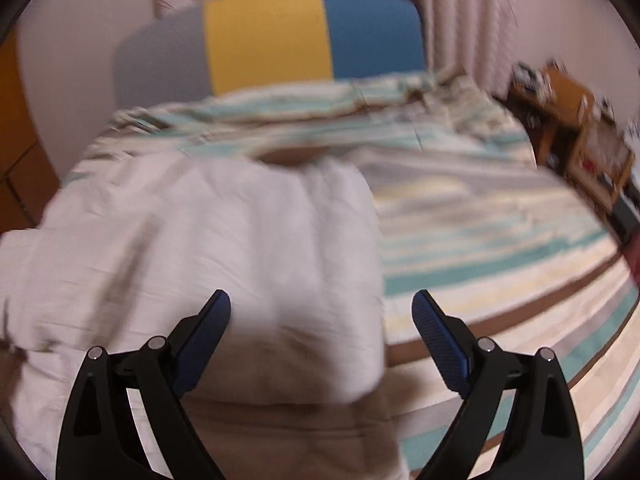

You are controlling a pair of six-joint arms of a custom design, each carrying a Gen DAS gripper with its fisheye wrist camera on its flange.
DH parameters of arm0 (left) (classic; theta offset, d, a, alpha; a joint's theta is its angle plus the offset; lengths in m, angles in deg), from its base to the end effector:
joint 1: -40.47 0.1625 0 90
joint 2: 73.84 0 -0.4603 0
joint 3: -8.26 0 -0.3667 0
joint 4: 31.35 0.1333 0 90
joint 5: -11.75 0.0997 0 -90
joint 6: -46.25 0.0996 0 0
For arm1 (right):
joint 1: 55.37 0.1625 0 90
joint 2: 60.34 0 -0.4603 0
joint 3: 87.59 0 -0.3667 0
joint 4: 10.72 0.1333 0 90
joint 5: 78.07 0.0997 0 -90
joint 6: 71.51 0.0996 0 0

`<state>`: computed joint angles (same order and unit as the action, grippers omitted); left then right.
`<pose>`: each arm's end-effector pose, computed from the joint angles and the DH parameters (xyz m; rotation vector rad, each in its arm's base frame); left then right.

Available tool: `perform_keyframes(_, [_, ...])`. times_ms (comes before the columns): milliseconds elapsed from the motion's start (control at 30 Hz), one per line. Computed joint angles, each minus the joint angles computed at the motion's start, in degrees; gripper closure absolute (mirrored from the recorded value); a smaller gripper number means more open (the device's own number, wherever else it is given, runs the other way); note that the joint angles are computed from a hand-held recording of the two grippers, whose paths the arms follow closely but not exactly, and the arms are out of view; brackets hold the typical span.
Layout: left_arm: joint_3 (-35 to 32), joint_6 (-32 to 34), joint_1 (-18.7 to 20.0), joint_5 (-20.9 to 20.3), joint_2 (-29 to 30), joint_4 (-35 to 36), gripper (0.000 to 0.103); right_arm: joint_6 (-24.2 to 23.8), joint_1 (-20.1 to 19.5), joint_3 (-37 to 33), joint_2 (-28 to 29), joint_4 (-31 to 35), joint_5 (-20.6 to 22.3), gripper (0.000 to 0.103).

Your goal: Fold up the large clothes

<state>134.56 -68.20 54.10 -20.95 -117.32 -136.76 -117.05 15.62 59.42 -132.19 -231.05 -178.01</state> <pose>-0.3069 -0.2978 0.0027 0.0330 1.9234 -1.0967 -0.0123 -0.3922 0.2712 0.4317 -2.2929 0.9214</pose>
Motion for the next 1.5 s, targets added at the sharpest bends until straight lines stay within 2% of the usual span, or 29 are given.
perform_keyframes(67, [0.7,-6.2,0.6,-2.1,-2.0,5.1,0.033,-0.3,2.6,1.8,-1.4,0.3,2.6,0.011])
perform_keyframes(167, [3.5,-15.5,1.0,-5.2,-5.6,8.3,0.033,0.0,7.9,2.6,0.3,0.8,2.6,0.008])
perform_keyframes(267, [6.0,-16.6,1.0,-7.2,-7.4,5.5,0.033,-1.8,14.4,1.5,8.6,-4.6,-2.5,0.008])
perform_keyframes(300, [6.3,-15.2,1.4,-7.3,-7.3,4.0,0.033,-3.5,16.3,0.6,12.4,-7.8,-5.1,0.008])
perform_keyframes(400, [5.6,-12.0,1.7,-7.5,-6.0,3.5,0.033,-9.1,18.6,-2.2,20.4,-14.9,-11.9,0.009])
perform_keyframes(433, [5.6,-11.1,1.7,-7.3,-5.7,3.1,0.033,-10.8,18.5,-3.6,22.8,-17.6,-14.2,0.009])
perform_keyframes(500, [6.1,-9.7,1.7,-6.9,-5.3,2.0,0.033,-9.9,16.0,-4.9,23.3,-17.9,-14.5,0.009])
perform_keyframes(600, [6.9,-9.9,1.4,-6.6,-4.9,0.8,0.025,-3.9,11.1,-5.4,20.5,-10.8,-11.5,0.009])
perform_keyframes(700, [6.4,-11.3,1.1,-5.4,-5.1,2.1,0.025,-2.7,9.2,-5.5,20.4,-10.3,-10.2,0.008])
perform_keyframes(767, [5.8,-10.5,1.6,-3.9,-5.5,2.2,0.025,-3.1,9.1,-5.8,21.2,-11.8,-10.5,0.008])
perform_keyframes(867, [3.7,-7.2,4.6,-0.9,-6.0,2.6,0.026,-3.8,8.9,-5.5,22.2,-13.9,-9.9,0.008])
perform_keyframes(900, [2.9,-5.6,6.3,0.2,-6.1,2.4,0.033,-4.0,8.6,-5.5,22.4,-14.3,-9.5,0.008])
perform_keyframes(1000, [1.0,0.3,11.1,2.1,-5.6,0.0,0.044,-3.9,8.5,-5.0,22.6,-15.0,-9.0,0.007])
perform_keyframes(1100, [0.6,5.2,15.0,2.9,-4.8,-3.8,0.045,-3.9,8.1,-3.7,22.2,-16.0,-8.3,0.006])
perform_keyframes(1200, [2.2,10.0,17.5,3.3,-3.6,-10.9,0.044,-4.0,8.0,-3.8,22.4,-15.9,-8.5,0.004])
perform_keyframes(1367, [2.2,9.9,18.0,5.0,-1.2,-9.9,0.042,-4.1,7.8,-3.9,22.6,-15.6,-8.3,0.003])
perform_keyframes(1500, [3.3,10.8,18.2,5.2,-1.5,-12.6,0.042,-4.2,8.0,-4.1,23.1,-16.1,-8.8,0.003])
